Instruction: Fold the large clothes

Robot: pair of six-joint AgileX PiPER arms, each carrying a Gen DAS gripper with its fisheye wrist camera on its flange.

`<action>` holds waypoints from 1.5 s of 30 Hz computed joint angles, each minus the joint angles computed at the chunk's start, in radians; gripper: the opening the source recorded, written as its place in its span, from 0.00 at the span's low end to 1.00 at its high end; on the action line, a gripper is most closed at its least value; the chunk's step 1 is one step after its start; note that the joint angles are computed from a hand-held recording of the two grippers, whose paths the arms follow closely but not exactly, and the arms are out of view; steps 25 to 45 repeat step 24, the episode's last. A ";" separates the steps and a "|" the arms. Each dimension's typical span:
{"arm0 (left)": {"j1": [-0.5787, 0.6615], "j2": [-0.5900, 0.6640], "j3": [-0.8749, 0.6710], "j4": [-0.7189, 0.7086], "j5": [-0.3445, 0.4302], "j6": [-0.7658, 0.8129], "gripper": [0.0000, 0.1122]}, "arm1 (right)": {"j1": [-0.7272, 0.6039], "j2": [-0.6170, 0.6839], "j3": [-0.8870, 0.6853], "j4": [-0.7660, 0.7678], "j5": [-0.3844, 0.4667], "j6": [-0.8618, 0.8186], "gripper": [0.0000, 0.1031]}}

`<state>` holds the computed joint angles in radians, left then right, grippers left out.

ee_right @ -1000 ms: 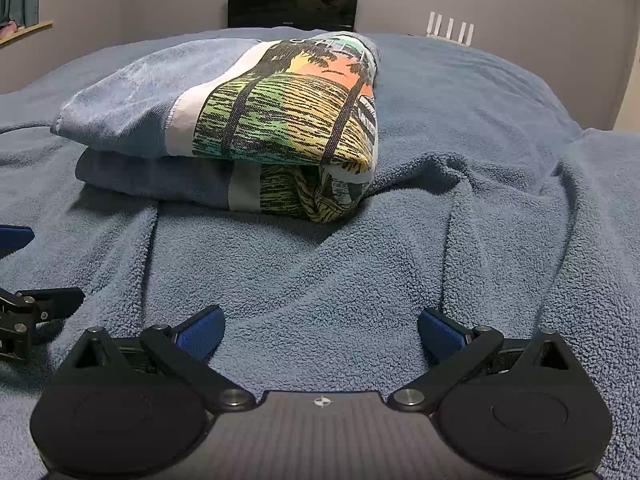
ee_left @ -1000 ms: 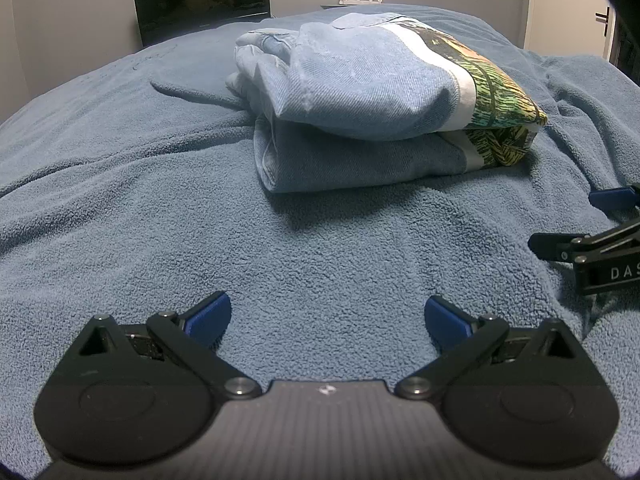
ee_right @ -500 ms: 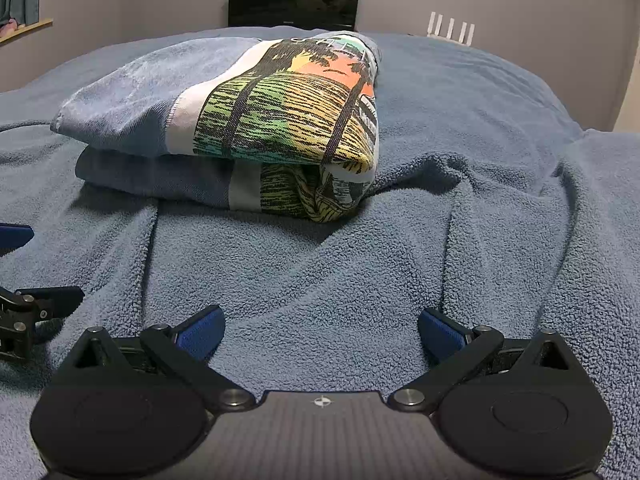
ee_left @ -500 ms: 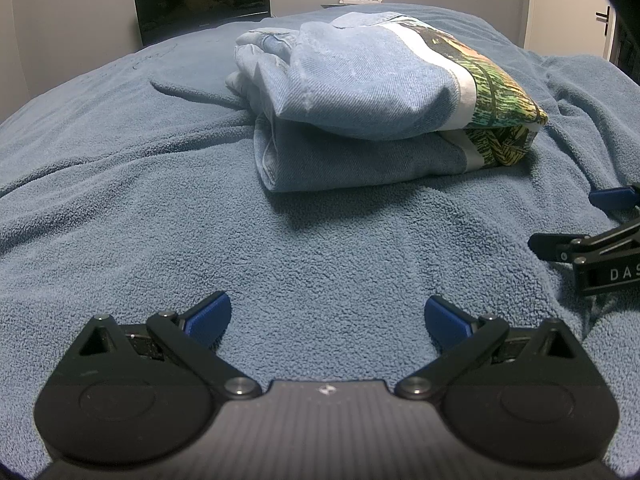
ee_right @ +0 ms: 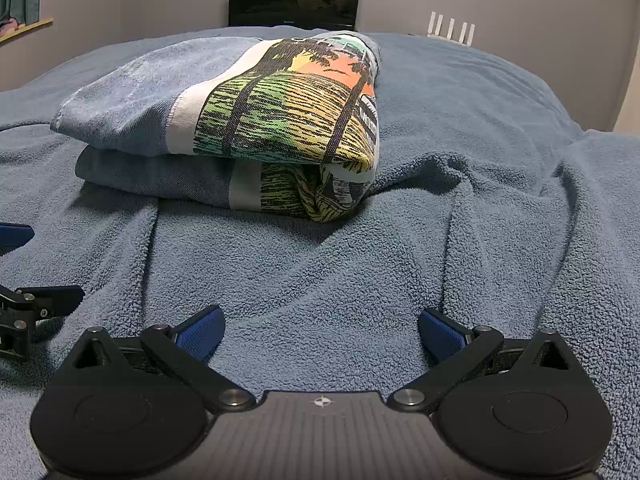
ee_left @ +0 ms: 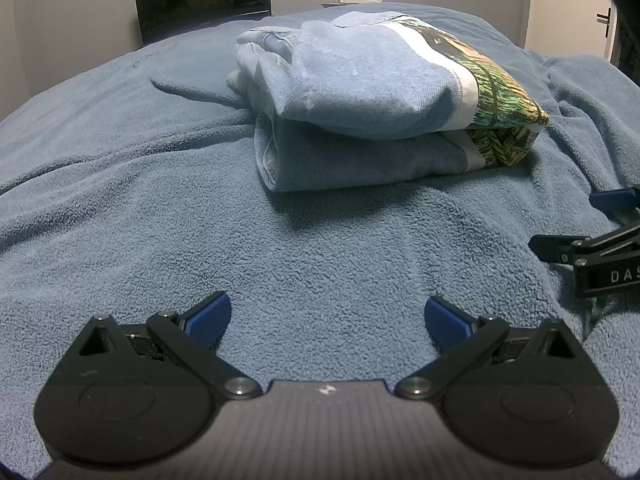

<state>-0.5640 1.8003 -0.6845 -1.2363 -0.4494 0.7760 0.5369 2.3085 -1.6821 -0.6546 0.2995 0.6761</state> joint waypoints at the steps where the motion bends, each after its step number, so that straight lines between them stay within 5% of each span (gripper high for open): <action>1: 0.001 -0.001 0.001 0.006 0.001 -0.007 0.92 | 0.000 0.000 0.000 0.000 0.000 0.000 1.00; 45: 0.001 0.004 0.004 0.031 -0.003 -0.035 0.92 | 0.002 0.000 0.005 -0.015 -0.001 0.015 1.00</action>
